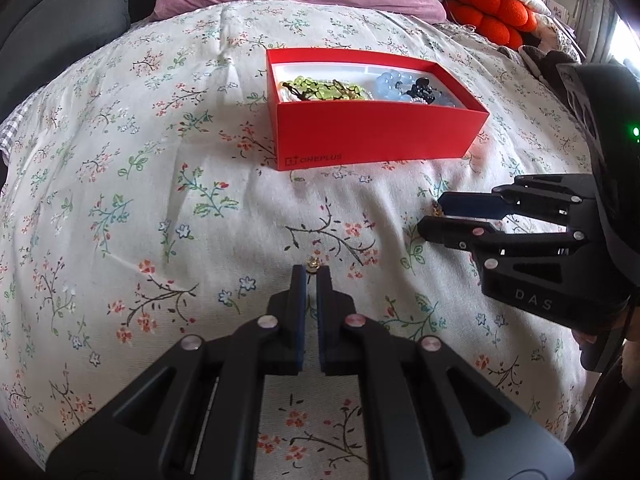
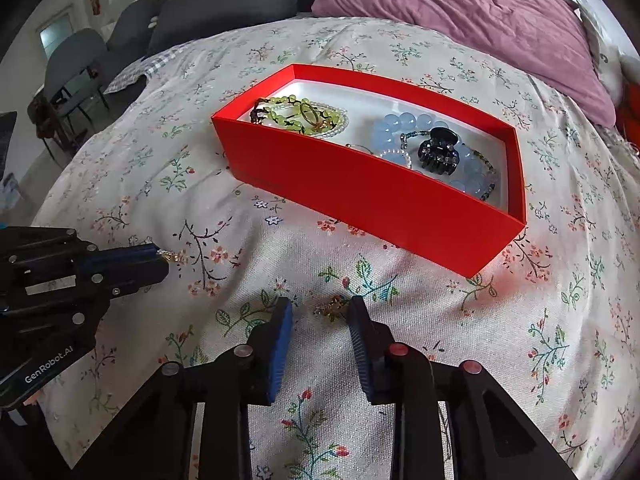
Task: Organize jewelry
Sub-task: 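Close the right gripper on the other gold earring, then carry both earrings over the box and lower them inside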
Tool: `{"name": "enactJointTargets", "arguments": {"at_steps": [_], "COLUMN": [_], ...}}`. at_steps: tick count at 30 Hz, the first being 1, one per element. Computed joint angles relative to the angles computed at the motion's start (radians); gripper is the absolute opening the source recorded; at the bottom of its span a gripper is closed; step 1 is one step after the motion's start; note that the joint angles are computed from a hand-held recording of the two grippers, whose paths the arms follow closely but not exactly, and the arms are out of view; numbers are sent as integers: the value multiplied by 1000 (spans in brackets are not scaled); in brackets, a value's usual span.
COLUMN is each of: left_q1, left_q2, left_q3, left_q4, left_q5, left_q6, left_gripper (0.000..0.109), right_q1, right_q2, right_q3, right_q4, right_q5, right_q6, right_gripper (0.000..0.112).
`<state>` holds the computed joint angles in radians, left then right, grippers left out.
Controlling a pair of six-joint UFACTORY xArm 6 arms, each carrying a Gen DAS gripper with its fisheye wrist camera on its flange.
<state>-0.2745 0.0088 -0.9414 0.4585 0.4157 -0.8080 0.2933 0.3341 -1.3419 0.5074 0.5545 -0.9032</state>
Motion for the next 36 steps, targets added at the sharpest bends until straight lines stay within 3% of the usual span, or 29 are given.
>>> {"name": "enactJointTargets", "arguments": {"at_steps": [2,7,10,23,36], "left_q1": [-2,-3,-5,22,56], "left_q2": [2,7,11,-13,13], "left_q3": [-2,-7,-12,-29,-128], "left_q4": [0,2,-6,-58,-40], "left_q5": [2,3,9,3,-42], "left_q6": [-1,-13,-9,-30,-111], "left_gripper": [6,6,6,6,6], "right_q1": [-1,0,-2,-69,-90], "right_q2": [0,-5,-9,-43,-38], "right_q3": [-3,-2,-4,-102,-198], "right_q4": [2,-1,-6,86,164], "right_q5": [12,20,31,255,301], "right_q6": [-4,-2,11,79,134], "right_gripper": [17,11,11,10,10]}}
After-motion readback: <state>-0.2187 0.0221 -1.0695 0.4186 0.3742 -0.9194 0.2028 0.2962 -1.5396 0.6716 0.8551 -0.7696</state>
